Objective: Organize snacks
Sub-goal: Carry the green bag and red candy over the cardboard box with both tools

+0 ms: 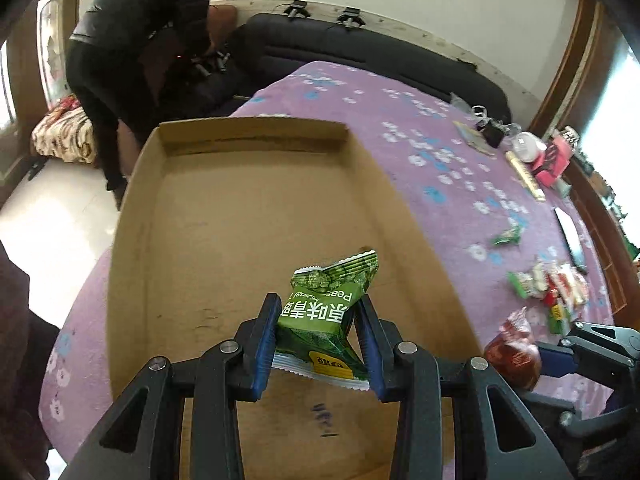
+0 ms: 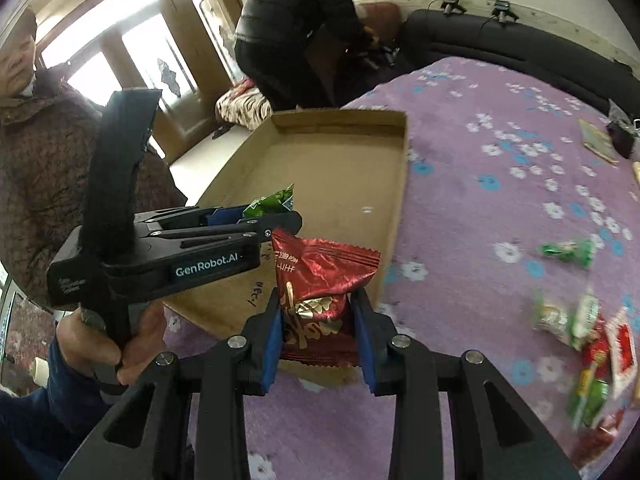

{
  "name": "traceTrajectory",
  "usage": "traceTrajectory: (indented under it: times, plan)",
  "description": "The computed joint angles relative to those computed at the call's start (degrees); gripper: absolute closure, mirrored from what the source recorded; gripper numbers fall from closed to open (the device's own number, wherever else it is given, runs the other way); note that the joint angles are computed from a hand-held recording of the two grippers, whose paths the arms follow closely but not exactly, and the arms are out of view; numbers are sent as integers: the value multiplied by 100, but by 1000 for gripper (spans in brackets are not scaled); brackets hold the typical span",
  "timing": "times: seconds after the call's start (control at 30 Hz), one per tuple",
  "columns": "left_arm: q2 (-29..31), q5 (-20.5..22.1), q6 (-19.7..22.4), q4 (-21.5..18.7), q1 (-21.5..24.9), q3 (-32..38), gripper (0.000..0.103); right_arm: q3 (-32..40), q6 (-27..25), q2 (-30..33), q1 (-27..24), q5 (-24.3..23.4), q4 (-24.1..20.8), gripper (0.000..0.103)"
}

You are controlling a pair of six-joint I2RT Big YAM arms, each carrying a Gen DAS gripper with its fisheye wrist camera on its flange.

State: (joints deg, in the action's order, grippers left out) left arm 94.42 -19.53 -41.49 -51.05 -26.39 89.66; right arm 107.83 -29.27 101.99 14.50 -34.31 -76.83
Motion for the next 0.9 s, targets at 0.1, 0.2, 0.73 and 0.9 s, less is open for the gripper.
traceTrajectory:
  times: [0.1,0.2,0.73,0.9]
  plan:
    - [-15,-36,-28,23,9,-94,63,-145,68,11,126,79,104,71]
    - [-1,-142,-83,25,28,-144,63,-308,119,-30,199,105,263,71]
    - [-142,-818,-246,16,-99,-467,63,-870,221,-175,323,166,917,71]
    - [-134,-906,-251,-10,-125,-466,62,-1204,155,-389,384,374,1359,70]
